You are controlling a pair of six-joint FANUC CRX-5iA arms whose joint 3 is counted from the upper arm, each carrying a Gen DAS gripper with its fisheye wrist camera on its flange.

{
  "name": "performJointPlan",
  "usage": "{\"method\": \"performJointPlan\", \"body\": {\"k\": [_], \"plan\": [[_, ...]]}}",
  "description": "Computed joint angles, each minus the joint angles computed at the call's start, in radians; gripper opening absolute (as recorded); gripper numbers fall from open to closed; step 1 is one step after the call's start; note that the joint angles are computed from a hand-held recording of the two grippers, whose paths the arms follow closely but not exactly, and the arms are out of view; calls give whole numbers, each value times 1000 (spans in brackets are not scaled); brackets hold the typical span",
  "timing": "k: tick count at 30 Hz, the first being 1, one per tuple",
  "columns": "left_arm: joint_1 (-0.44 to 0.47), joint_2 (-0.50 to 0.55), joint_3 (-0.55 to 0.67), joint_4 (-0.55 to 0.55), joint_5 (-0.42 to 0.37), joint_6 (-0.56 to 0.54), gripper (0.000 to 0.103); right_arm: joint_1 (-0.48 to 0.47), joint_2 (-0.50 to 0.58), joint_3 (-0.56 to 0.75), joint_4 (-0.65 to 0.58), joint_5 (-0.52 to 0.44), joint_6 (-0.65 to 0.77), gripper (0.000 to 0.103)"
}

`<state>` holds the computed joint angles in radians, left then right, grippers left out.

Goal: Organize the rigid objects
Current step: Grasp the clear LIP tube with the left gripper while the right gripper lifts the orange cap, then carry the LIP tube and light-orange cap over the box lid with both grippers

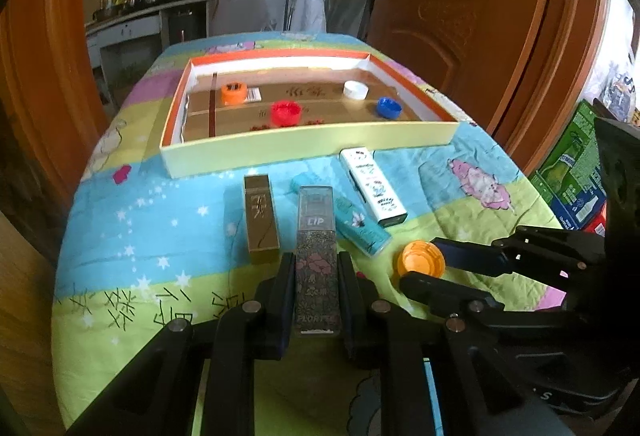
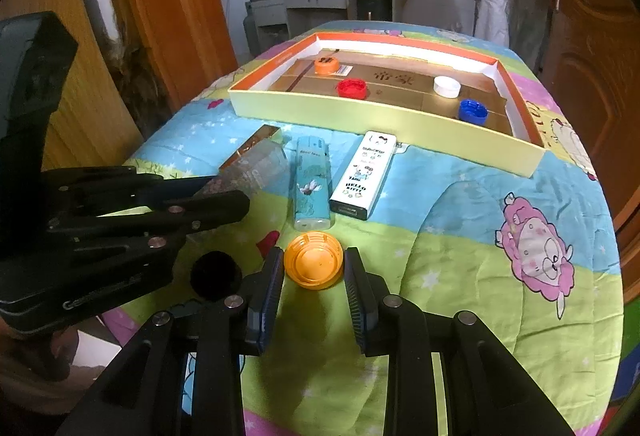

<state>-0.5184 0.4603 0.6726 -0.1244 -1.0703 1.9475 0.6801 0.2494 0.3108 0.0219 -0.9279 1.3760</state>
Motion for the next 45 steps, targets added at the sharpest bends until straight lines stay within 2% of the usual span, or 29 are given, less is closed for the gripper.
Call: {"method": "performJointPlan", "body": {"k": [15, 26, 37, 45], "plan": [[6, 22, 97, -35, -25, 23, 20, -14, -11, 16, 18, 36, -28, 31], [29, 67, 206, -57, -53, 42, 20, -34, 26, 92, 42, 56, -27, 31], [56, 178, 397, -65, -122, 36, 20, -66, 121, 235, 27, 38, 12, 31], [82, 309, 595, -31, -215, -2, 20, -93, 202, 350, 14, 22, 28, 31]]}}
